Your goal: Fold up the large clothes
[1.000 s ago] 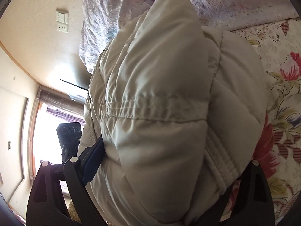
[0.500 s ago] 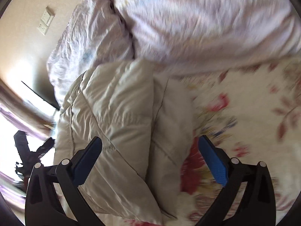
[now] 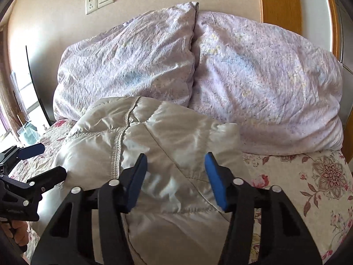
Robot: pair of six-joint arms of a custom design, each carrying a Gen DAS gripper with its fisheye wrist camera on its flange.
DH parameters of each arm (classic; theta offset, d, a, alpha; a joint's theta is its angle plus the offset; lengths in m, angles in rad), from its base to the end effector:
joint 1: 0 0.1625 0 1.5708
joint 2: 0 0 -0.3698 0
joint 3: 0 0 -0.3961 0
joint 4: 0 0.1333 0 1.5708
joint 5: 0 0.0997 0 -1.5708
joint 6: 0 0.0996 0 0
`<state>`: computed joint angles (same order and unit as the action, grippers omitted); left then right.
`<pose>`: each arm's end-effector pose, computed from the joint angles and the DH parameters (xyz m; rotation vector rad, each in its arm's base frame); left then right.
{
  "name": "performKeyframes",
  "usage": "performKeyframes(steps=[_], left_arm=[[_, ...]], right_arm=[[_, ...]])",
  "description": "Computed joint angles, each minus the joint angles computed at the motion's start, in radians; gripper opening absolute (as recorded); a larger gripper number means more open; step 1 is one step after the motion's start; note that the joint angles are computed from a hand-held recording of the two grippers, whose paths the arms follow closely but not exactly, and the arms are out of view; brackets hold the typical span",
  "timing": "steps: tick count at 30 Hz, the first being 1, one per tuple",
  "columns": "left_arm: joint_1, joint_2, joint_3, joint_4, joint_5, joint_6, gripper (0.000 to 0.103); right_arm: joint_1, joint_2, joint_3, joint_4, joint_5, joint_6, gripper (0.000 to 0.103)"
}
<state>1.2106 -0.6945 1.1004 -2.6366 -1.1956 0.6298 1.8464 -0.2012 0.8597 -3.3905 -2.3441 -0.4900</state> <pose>-0.1173 -0.7932 0.2307 1.0754 2.3444 -0.8078 0.2738 -0.7339 0.0571 0.2501 -2.0434 1.2106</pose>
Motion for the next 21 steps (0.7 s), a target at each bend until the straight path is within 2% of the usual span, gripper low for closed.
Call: performKeyframes(steps=[4,10,15,21], left_arm=[[0.003,0.03,-0.027,-0.004,-0.001,0.01,0.101],[0.01,0.067,-0.065,0.038,-0.013,-0.014,0.101],[0.003,0.091,-0.056,-0.018,0.023,0.02,0.101],[0.004,0.121,-0.063,-0.062,0.033,0.039,0.101]], right_arm=[[-0.015,0.038,-0.051,-0.014,-0.012,-0.002,0.048],[-0.046,0.021,-0.037,0.104,-0.034,0.081,0.048],[-0.06,0.033,-0.049,0.128,-0.035,0.082,0.048],[-0.081,0.011,-0.013,0.136,0.007,0.113,0.049]])
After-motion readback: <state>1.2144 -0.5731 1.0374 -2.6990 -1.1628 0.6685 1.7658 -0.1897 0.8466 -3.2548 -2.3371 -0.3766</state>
